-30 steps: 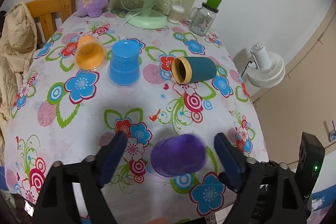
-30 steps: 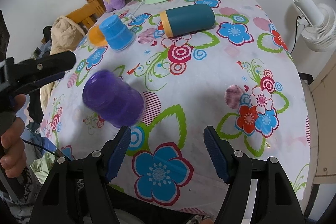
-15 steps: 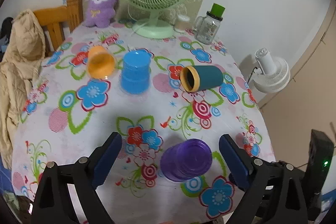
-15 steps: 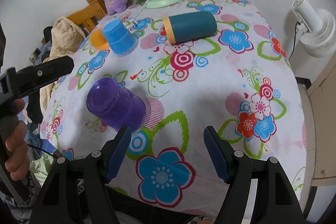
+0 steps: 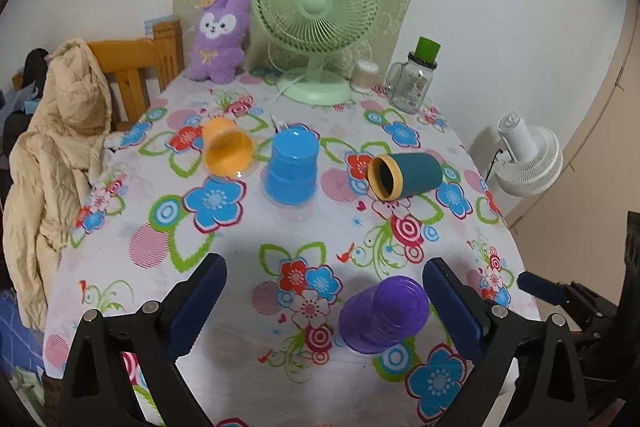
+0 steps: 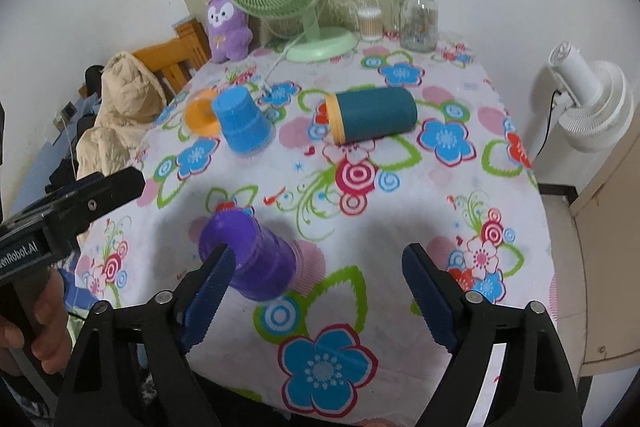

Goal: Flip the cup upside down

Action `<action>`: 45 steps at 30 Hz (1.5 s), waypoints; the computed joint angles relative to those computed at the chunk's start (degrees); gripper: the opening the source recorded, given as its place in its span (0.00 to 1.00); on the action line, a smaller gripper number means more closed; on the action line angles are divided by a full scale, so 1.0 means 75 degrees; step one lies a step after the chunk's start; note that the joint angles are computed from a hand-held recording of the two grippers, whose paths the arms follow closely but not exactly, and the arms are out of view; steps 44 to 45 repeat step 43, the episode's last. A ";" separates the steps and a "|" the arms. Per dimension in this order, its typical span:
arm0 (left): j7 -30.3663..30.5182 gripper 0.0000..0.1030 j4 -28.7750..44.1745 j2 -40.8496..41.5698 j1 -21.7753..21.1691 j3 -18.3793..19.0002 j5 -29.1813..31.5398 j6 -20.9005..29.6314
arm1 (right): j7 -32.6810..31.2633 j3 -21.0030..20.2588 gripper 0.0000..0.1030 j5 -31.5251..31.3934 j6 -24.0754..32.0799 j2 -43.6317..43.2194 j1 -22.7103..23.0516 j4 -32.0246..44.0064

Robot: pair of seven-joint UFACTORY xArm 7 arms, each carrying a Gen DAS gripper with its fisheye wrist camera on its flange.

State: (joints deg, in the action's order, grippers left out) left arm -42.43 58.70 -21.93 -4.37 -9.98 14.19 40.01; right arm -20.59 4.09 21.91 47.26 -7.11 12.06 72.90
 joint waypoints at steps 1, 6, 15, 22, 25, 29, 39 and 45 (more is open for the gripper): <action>-0.0001 0.97 -0.0020 -0.0038 0.0008 0.0005 0.0018 -0.0018 | 0.0030 0.0017 0.86 0.0003 -0.0139 -0.0055 0.0005 -0.0047; 0.0018 0.98 -0.0147 -0.0229 0.0059 0.0005 0.0055 -0.0097 | 0.0232 0.0059 0.88 -0.0137 -0.0458 -0.0176 0.0048 -0.0073; 0.0054 0.98 -0.0402 -0.0602 0.0199 -0.0074 0.0203 -0.0212 | 0.0319 0.0120 0.89 -0.0160 -0.0887 -0.0409 0.0278 -0.0188; 0.0084 0.99 -0.0585 -0.0885 0.0340 -0.0105 0.0232 -0.0253 | 0.0396 0.0169 0.89 -0.0222 -0.1098 -0.0529 0.0454 -0.0229; 0.0088 1.00 -0.0650 -0.0961 0.0378 -0.0111 0.0196 -0.0276 | 0.0475 0.0192 0.89 -0.0336 -0.1103 -0.0523 0.0485 -0.0231; 0.0126 1.00 -0.0715 -0.1011 0.0404 -0.0108 0.0143 -0.0282 | 0.0517 0.0196 0.89 -0.0386 -0.1086 -0.0542 0.0528 -0.0270; 0.0168 1.00 -0.0741 -0.1022 0.0445 -0.0142 0.0119 -0.0289 | 0.0582 0.0185 0.89 -0.0399 -0.1150 -0.0563 0.0568 -0.0269; 0.0254 1.00 -0.0701 -0.0972 0.0426 -0.0115 0.0101 -0.0259 | 0.0650 0.0184 0.89 -0.0445 -0.1109 -0.0521 0.0552 -0.0211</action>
